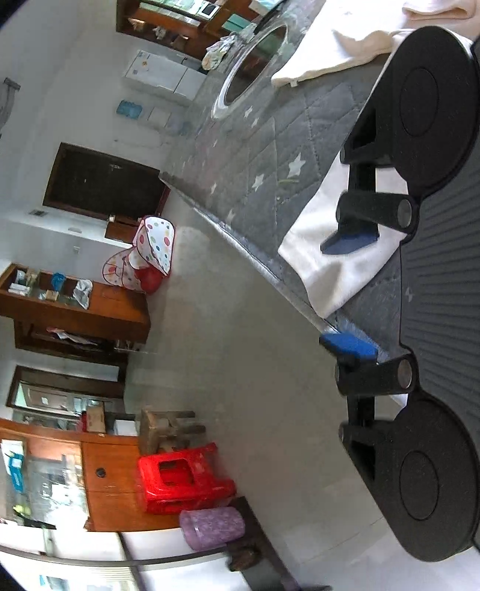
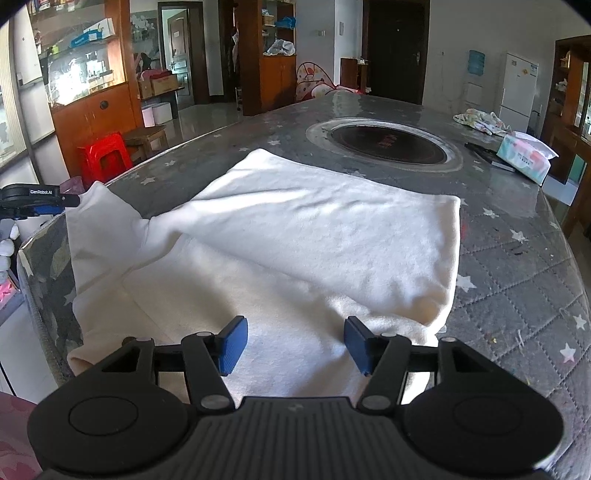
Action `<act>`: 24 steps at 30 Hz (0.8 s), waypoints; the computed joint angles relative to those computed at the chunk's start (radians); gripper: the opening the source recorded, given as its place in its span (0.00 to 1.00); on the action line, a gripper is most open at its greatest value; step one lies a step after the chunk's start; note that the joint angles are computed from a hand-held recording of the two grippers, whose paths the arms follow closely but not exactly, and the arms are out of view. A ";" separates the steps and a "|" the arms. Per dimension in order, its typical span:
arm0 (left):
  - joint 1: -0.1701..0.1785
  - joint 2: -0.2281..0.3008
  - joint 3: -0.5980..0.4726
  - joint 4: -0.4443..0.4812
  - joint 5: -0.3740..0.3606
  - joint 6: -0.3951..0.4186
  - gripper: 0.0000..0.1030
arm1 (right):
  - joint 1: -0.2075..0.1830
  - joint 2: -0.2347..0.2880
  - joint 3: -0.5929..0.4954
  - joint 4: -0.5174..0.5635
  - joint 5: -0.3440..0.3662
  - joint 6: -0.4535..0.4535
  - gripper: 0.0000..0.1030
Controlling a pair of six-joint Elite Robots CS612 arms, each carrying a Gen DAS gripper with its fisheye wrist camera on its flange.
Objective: Fold clothes
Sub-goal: 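Grasp the side edge with the left tool and fold it over the body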
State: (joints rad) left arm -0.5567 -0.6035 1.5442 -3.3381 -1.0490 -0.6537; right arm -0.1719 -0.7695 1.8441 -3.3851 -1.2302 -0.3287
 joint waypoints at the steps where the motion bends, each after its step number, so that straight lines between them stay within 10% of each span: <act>1: 0.000 0.002 -0.001 -0.002 0.002 0.005 0.32 | 0.000 0.000 0.001 -0.001 0.000 0.001 0.57; 5: -0.002 0.007 -0.004 -0.020 0.009 0.015 0.10 | -0.001 -0.001 0.004 -0.010 0.003 0.008 0.57; 10: -0.003 -0.003 0.009 -0.111 -0.033 0.048 0.07 | -0.007 -0.003 0.013 -0.042 0.017 0.029 0.57; 24: -0.037 -0.032 -0.044 -0.263 -0.465 0.259 0.06 | -0.043 -0.011 0.059 -0.158 0.060 0.097 0.57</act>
